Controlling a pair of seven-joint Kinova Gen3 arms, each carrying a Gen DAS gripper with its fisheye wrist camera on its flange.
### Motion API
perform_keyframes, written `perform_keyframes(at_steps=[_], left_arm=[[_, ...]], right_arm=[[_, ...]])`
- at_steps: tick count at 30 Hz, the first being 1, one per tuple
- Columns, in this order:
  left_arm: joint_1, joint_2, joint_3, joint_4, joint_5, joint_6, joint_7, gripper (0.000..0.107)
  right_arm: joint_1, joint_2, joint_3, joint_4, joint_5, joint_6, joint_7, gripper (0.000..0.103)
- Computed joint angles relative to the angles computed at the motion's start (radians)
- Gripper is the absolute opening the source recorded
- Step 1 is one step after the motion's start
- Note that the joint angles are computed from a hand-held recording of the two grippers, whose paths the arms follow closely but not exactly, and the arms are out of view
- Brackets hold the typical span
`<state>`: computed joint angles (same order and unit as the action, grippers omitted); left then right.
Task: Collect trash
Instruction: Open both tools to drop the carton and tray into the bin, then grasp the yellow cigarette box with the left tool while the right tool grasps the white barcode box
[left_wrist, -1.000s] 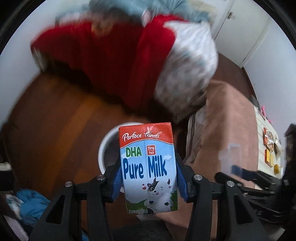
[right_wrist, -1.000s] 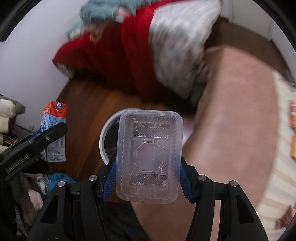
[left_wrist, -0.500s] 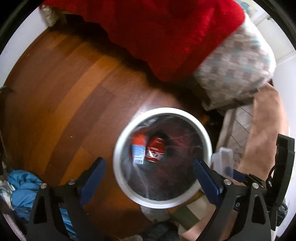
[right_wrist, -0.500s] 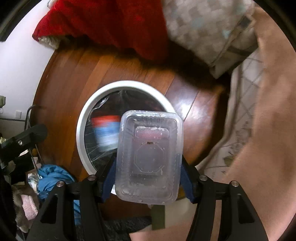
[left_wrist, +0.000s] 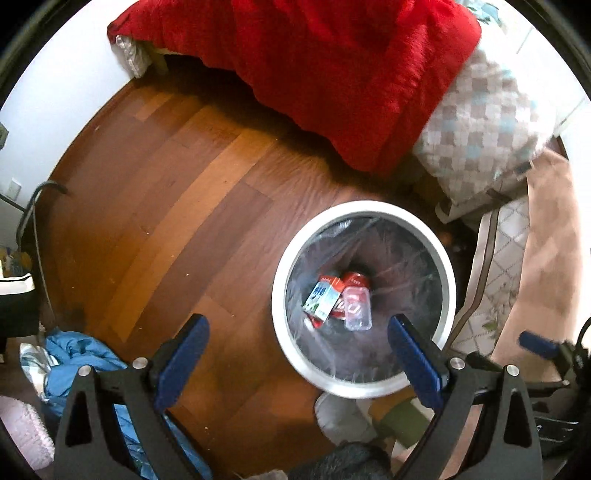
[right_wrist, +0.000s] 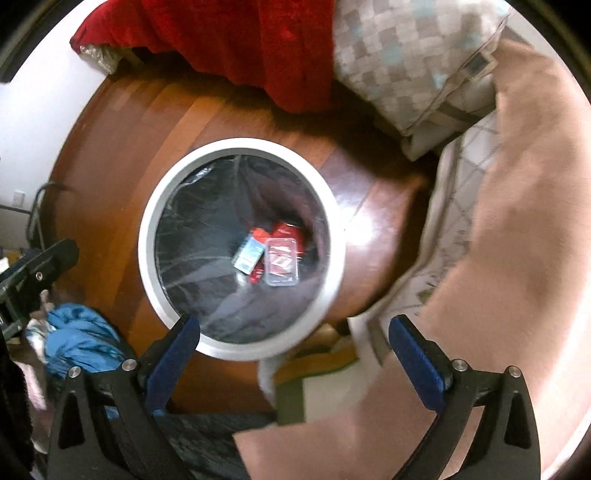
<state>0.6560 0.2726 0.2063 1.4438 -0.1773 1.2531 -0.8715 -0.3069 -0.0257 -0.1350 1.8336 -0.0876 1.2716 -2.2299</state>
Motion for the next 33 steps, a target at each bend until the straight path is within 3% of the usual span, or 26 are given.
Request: perform_keyframes(at_steps=[12,21,27,33], left_arm=[[0.05,-0.072,0.031,0.008,-0.029,0.04,0.068,0.098],[0.085,-0.157,0.076,-0.044,-0.107,0.12,0.119,0.098],[0.115,-0.201,0.124,-0.13,-0.164,0.202,0.155,0.098],[0.23,-0.18,0.185,-0.264,-0.302,0.334,0.231,0.098]], right_arm=[[-0.02,-0.089,-0.037,-0.039,0.053,0.096,-0.074,0.103],[-0.023,-0.19,-0.082,-0.154,0.088,0.209,-0.122,0.103],[0.001,-0.285,-0.12,-0.263,0.11,0.283,-0.173,0.103],[0.073,-0.421,-0.117,-0.354,0.075,0.347,-0.196,0.103]])
